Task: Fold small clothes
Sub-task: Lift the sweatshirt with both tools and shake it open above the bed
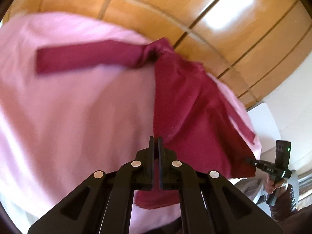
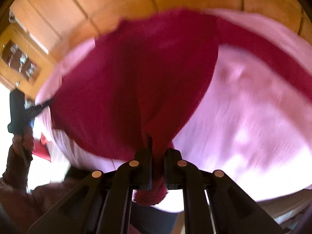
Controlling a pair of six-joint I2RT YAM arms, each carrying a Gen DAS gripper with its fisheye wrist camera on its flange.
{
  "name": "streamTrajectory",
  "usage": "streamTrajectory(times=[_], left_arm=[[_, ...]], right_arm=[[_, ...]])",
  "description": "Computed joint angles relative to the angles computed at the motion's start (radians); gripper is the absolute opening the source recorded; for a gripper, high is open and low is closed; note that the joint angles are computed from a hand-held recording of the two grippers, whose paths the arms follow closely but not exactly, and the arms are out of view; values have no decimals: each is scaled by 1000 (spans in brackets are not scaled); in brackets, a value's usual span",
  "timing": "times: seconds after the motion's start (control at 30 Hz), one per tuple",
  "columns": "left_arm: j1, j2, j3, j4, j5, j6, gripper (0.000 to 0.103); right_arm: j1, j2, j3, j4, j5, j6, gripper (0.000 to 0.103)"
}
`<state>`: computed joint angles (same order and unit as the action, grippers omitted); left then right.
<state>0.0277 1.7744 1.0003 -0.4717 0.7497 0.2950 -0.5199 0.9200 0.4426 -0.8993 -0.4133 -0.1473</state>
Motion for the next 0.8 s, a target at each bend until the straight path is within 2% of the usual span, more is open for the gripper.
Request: streamTrajectory(times=[0.1, 0.17, 0.23, 0.3, 0.33, 0.43, 0.47, 0.5, 0.57, 0.6, 0.63, 0.67, 0.7, 0.77, 0.8], left_arm=[[14, 19, -55, 6, -23, 9, 1], [22, 14, -82, 18, -10, 9, 1], [29, 31, -56, -1, 33, 10, 2], [30, 34, -39, 6, 61, -16, 2], [26, 31, -34, 0, 69, -7, 6], [9, 22, -35, -16, 75, 7, 36], [4, 30, -36, -25, 87, 17, 43], [-8, 41, -38, -26, 84, 23, 44], [-40, 57, -55, 8, 43, 15, 43], [-51, 65, -55, 7, 30, 23, 36], [-60, 70, -50, -3, 17, 38, 17], [-70, 61, -55, 1, 0, 48, 4], [-66, 56, -49, -10, 13, 58, 2], [-41, 43, -15, -64, 90, 74, 0], [-26, 33, 5, -98, 127, 90, 0]], right_arm=[[-10, 14, -42, -27, 37, -68, 11], [-106, 50, -24, -41, 31, -130, 27], [-200, 68, 9, -60, 0, -181, 72], [-273, 76, 49, -62, -43, -208, 76], [-289, 89, 59, -48, -65, -202, 77], [-288, 151, 42, 30, -105, -142, 79], [-273, 204, 27, 87, -113, -103, 79], [-249, 269, 24, 141, -109, -69, 77], [-169, 356, -11, 226, -100, -24, 63], [-133, 351, -24, 246, -83, -5, 52], [-110, 329, -28, 248, -72, 7, 27], [-114, 323, -8, 217, -104, -15, 12], [-114, 291, 2, 190, -111, -18, 7], [-122, 193, 42, 120, -102, -25, 7], [-164, 149, 79, 58, -136, -55, 6]])
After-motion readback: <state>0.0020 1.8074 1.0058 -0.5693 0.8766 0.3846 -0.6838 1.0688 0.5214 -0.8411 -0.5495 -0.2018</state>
